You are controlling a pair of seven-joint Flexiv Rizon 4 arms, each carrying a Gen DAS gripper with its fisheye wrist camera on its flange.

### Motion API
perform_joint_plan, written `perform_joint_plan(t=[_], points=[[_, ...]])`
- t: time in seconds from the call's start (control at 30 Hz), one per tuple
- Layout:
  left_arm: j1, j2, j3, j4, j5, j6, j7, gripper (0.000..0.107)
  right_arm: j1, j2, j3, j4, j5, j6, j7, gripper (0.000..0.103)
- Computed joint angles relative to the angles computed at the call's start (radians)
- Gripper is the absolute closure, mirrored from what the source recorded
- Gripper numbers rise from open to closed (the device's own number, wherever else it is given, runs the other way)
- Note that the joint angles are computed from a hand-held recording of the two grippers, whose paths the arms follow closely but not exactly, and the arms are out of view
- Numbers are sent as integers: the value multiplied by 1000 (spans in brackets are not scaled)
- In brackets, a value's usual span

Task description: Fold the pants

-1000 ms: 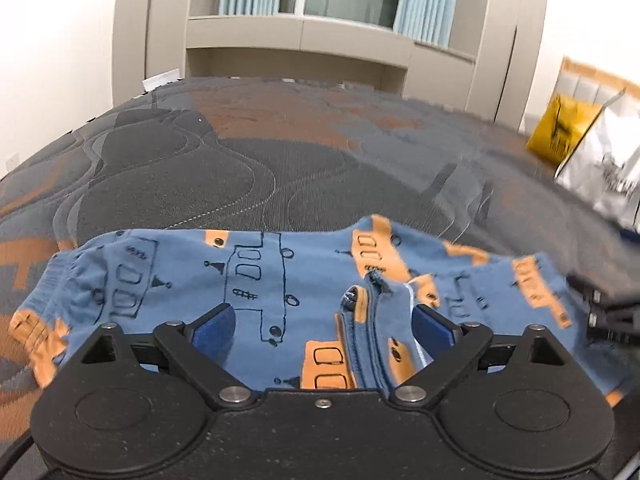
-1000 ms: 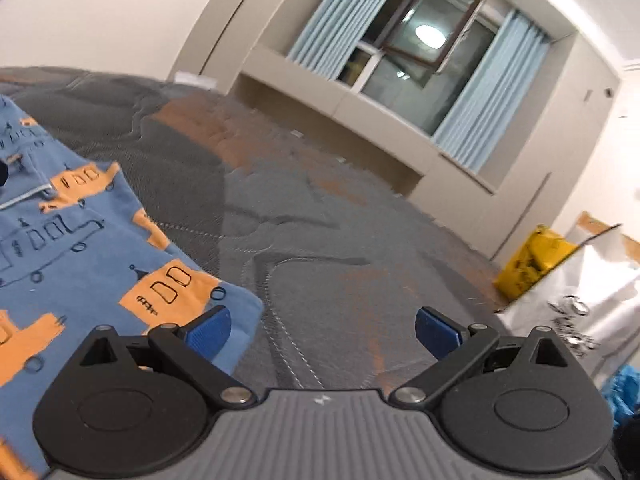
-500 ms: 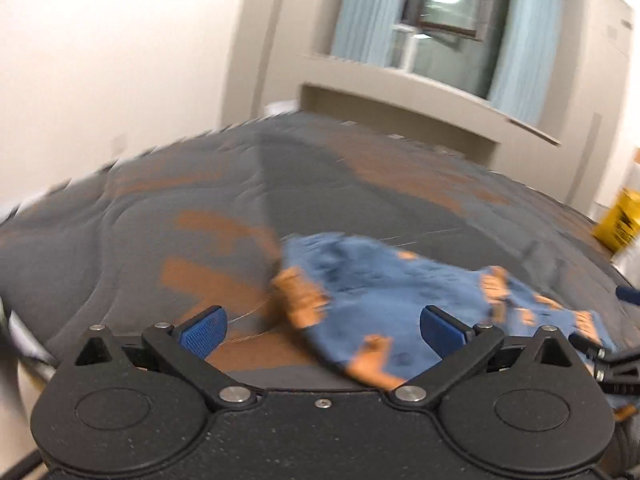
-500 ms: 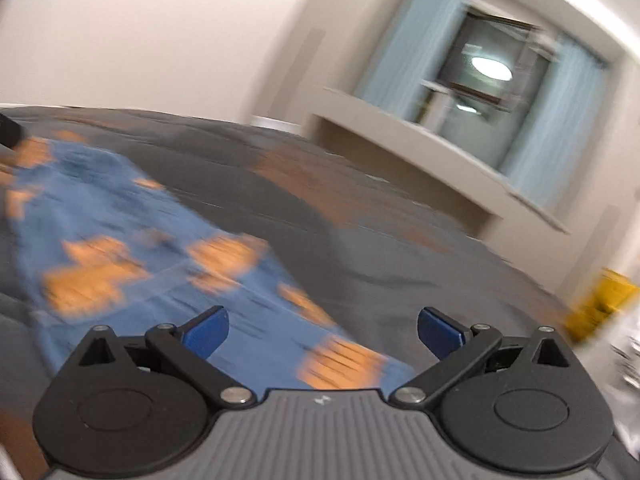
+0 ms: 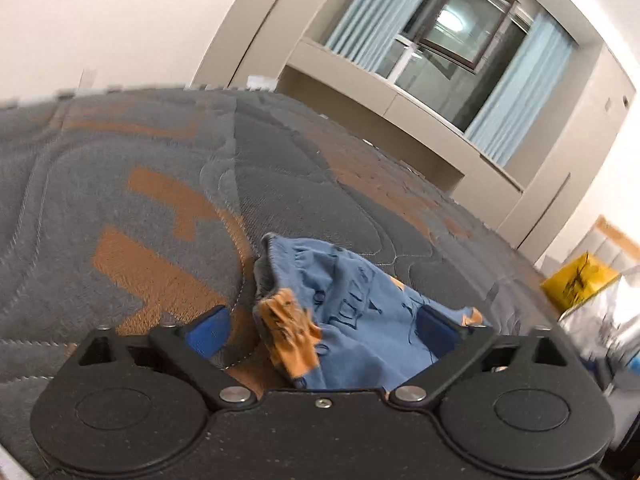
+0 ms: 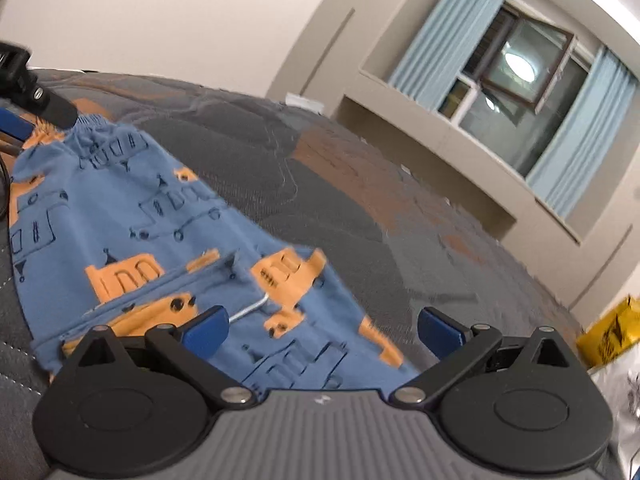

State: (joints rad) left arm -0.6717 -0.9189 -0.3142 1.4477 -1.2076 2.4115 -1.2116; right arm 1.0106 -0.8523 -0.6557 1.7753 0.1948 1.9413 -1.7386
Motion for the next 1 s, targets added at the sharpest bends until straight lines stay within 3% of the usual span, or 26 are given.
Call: perform_joint_plan(t=[0.07,0.17,0.27,0.4,0.57,0.63,0.77,0.87,1.0], points=[[38,4,-5,50,89,-12,-143,34,25,-24,-28,3,40,1,28,0],[52,-1,16,72,158,-20,-250,52,20,-16,-15,6,67,-5,78,0],[53,-4,40,78,182,-47,-312,63,36,-17,-33,18,75,-9,115,0],[37,-3,69,73,166,-69,-320,65,80,-38,-87,35,84,2,134,0],[15,-3,83,56,113,-76,-284,65,158,-63,-157,77,133,65,134,0],[12,-1,82,54,96,-73,-269,68,147,-27,-116,97,127,91,98,0],[-5,-12,65,5,3,-59,-165,87,132,-15,-76,90,141,82,42,0],[-16,-25,46,-48,-24,-23,-82,89,98,13,-30,86,146,97,21,0],[-52,-55,36,-193,-10,13,125,89,37,57,45,99,165,139,-14,0]])
